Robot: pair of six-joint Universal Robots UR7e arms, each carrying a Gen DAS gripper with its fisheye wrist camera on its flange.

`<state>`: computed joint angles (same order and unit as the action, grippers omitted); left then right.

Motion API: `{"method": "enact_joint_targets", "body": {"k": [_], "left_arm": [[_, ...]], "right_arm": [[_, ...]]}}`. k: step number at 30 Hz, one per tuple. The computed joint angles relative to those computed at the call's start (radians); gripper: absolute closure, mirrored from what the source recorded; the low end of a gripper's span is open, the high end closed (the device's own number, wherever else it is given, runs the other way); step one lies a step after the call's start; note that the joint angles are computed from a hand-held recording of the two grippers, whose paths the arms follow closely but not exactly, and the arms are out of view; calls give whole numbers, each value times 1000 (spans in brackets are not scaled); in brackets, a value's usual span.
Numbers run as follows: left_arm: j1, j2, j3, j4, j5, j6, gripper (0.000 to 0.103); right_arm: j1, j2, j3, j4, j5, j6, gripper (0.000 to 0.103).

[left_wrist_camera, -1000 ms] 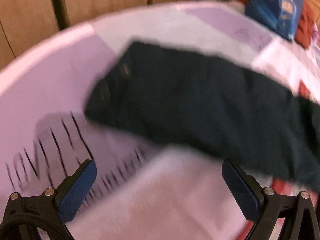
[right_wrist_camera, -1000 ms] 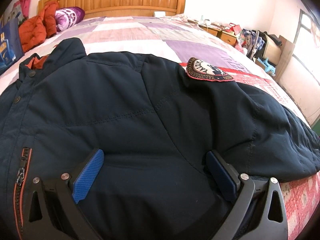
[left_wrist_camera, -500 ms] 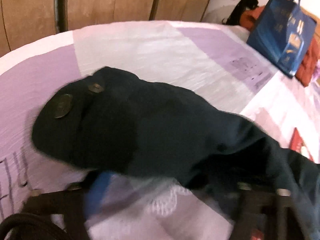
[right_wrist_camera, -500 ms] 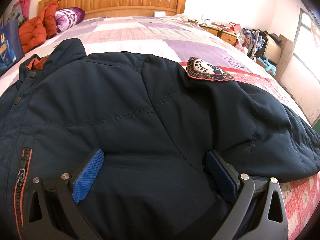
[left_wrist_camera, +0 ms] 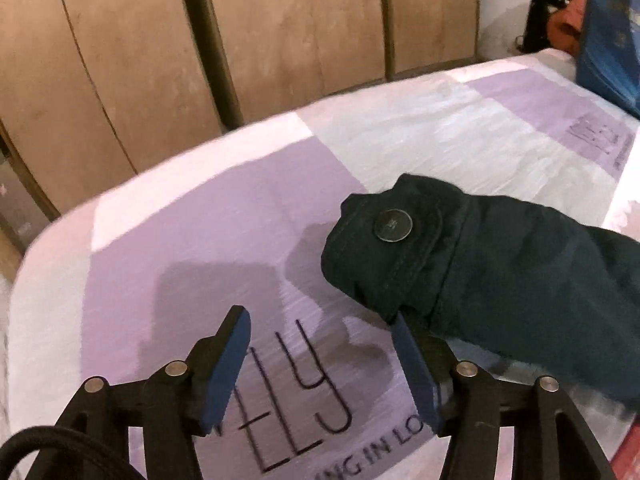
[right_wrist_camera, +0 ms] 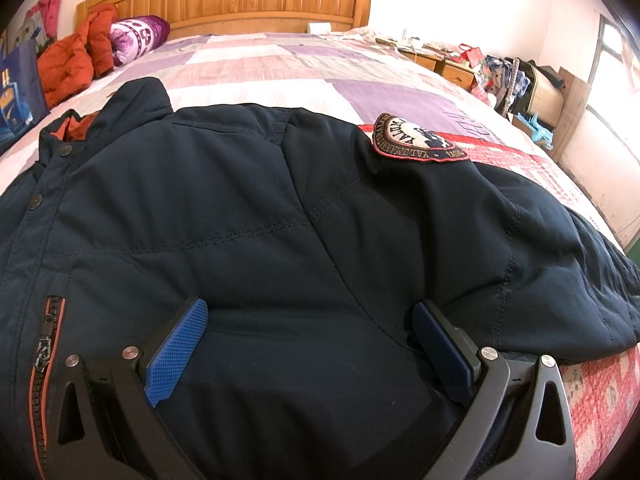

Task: Fold large clothes

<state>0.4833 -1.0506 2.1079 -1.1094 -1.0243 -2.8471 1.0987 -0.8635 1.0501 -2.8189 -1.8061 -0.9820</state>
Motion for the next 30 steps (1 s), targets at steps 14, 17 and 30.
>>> {"method": "enact_joint_targets", "body": {"k": [14, 17, 30], "left_arm": [[69, 326, -277, -500, 527, 826, 21], [169, 460, -440, -725, 615, 1140, 18], [188, 595, -689, -568, 650, 1162, 10]], "right_arm": [[2, 2, -1, -3, -6, -4, 0], [3, 2, -7, 7, -10, -2, 0], [29, -31, 38, 0, -29, -68, 0]]}}
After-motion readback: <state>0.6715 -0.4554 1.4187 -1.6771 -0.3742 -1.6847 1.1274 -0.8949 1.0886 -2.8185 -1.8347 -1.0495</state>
